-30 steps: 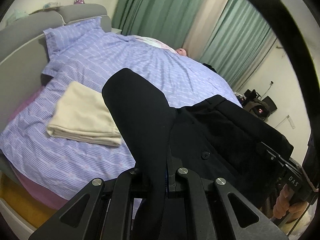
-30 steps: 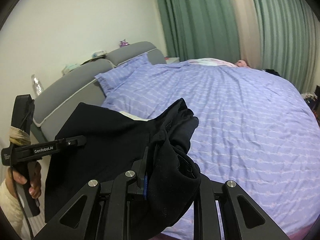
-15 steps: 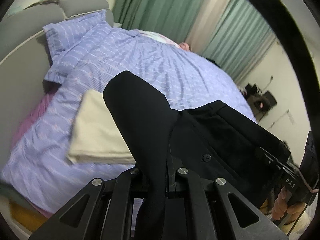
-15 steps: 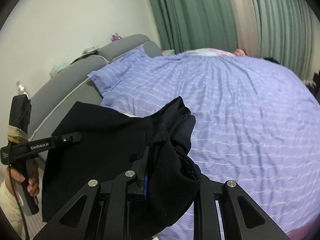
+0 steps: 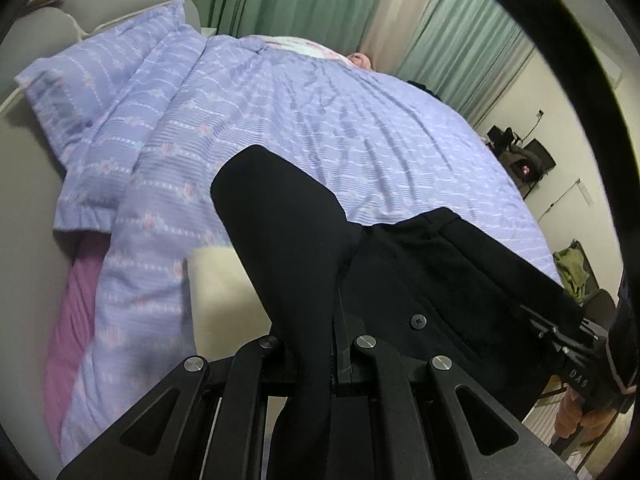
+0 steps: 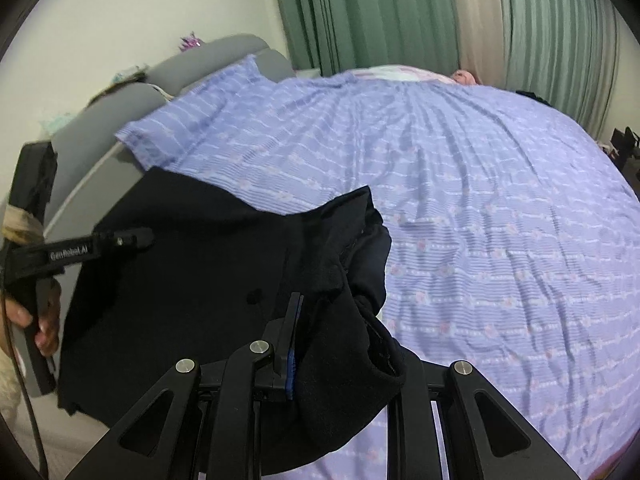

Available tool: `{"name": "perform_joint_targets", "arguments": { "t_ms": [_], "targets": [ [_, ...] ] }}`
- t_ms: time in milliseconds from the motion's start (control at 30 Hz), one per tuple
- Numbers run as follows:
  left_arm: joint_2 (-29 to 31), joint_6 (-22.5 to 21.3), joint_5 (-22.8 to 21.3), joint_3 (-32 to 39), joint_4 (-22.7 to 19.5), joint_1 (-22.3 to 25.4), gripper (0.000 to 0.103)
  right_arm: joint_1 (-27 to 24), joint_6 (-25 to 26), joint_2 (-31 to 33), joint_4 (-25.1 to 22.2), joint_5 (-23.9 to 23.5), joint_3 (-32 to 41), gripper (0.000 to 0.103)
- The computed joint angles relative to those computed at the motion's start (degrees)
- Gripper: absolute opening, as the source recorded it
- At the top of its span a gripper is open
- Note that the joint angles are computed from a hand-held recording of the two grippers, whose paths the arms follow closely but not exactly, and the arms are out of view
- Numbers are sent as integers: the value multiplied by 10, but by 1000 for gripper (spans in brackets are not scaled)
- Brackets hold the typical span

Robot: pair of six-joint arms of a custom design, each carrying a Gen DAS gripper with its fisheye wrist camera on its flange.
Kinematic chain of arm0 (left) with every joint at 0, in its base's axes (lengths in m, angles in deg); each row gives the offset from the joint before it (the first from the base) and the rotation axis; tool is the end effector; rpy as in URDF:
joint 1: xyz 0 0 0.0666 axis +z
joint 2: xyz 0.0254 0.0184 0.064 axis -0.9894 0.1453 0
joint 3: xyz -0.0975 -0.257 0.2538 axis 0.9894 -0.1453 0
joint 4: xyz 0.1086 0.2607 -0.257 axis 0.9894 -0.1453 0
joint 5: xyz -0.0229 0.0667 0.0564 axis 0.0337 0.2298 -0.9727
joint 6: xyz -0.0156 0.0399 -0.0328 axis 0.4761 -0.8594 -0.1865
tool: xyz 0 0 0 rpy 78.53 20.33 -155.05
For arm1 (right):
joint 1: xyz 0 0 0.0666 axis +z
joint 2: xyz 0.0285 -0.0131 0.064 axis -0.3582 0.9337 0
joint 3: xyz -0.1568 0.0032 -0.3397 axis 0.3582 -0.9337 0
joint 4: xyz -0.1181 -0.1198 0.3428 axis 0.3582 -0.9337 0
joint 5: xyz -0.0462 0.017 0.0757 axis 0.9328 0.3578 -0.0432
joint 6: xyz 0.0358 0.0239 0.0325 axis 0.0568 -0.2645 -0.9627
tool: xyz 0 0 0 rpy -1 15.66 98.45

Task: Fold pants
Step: 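Lift the folded trousers with both grippers and carry them beside the cream towel, then lower the folded trousers onto the bed and open both grippers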

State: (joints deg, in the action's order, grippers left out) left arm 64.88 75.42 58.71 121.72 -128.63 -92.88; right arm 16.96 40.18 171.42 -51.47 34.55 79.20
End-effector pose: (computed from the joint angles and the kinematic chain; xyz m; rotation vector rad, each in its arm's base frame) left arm 0.5451 -0.1225 0.4787 0.4367 2.5351 -0.5596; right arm 0.4199 0.3122 0.5384 0.1075 2.4759 0.1292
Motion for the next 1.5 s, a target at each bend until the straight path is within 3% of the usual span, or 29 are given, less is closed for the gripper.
{"name": "perform_joint_targets", "arguments": {
  "t_ms": [200, 367, 500, 600, 667, 733, 933, 1067, 1200, 1333, 1500],
  "targets": [
    [103, -39, -20, 82, -17, -2, 10, -21, 7, 77, -27, -2, 43, 20],
    [152, -56, -93, 78, -39, -7, 20, -33, -37, 97, -44, -36, 8, 22],
    [141, -43, -96, 44, -37, 2, 36, -32, -52, 87, -35, -75, -36, 23],
    [120, -46, -142, 19, -22, -4, 48, -29, -58, 77, -33, -83, -55, 28],
    [99, -51, -188, -1, -7, -12, 53, -33, -64, 74, -39, -105, -62, 44],
    [80, -63, -218, -18, 3, -17, 60, -35, -74, 73, -77, -99, -66, 56],
    [-1, -99, -236, -80, 31, -40, 68, -27, -85, 2, -91, -64, -129, 61],
    [-68, -44, -228, -107, 28, -74, 77, -16, -82, -71, -98, -22, -158, 77],
    [-118, 24, -244, -103, 16, -134, 81, -7, -82, -145, -114, 18, -164, 85],
    [-156, 96, -303, -82, 7, -225, 84, -8, -58, -202, -140, 58, -142, 90],
    [-157, 193, -393, -19, -16, -343, 95, -17, -2, -268, -171, 99, -98, 92]
  ]
}}
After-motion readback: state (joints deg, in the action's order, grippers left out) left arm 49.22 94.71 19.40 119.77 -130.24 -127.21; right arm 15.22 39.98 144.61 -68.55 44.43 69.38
